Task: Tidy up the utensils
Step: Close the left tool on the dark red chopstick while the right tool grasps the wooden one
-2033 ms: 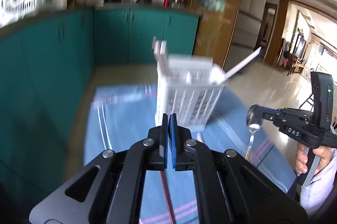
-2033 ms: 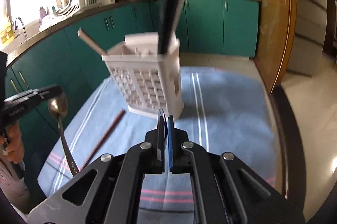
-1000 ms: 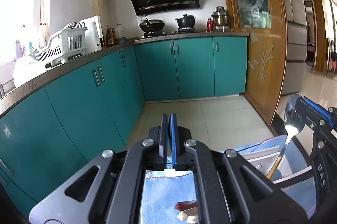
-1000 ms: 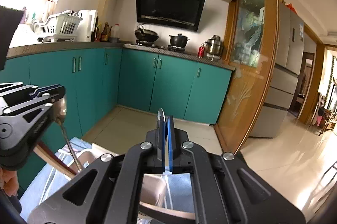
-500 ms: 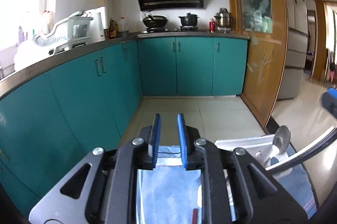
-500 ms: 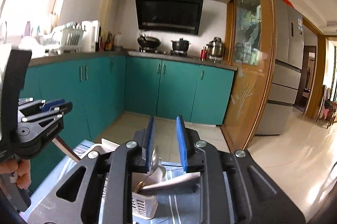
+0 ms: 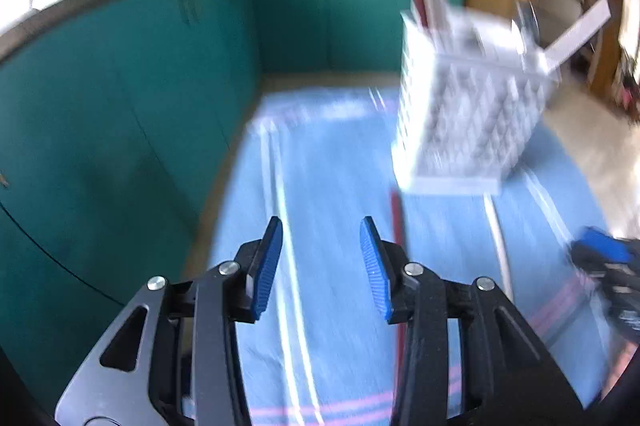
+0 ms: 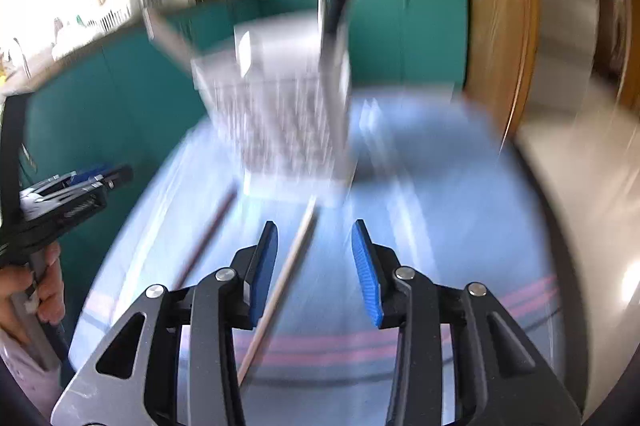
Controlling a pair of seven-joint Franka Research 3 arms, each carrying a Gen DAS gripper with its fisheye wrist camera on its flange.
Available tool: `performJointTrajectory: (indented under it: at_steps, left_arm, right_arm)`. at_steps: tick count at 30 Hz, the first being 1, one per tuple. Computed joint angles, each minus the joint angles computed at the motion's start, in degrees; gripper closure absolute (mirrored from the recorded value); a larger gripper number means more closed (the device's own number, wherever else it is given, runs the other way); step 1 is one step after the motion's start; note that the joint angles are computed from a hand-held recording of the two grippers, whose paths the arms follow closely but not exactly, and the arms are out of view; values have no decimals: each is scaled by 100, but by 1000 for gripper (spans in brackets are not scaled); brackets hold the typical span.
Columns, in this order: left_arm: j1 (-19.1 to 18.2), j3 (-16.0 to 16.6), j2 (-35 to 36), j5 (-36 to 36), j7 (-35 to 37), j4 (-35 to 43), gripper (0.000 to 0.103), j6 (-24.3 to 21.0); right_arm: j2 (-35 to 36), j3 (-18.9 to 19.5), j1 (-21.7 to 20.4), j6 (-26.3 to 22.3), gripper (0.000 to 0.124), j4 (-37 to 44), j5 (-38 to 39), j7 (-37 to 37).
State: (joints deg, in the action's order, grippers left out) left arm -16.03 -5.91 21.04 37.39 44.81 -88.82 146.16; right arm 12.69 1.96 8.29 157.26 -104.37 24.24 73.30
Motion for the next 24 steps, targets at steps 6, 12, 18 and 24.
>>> performJointTrajectory:
  at_steps: [6, 12, 18, 24]
  left_arm:
    - [235, -371, 18, -888, 740, -293, 62, 162]
    - [97, -373, 210, -1159, 1112, -90, 62, 54]
    - [29, -337, 348, -1301, 1276, 71, 62, -43]
    - [33, -380, 423, -1464, 1447, 145, 62, -112]
  right_arm:
    - [293, 95, 80, -607, 86, 285, 2, -15]
    - [340, -84, 367, -533, 91, 273, -701, 389]
    - [257, -79, 237, -485, 115, 126, -680, 495]
    - [-5, -192, 178, -463, 116, -231, -931, 673]
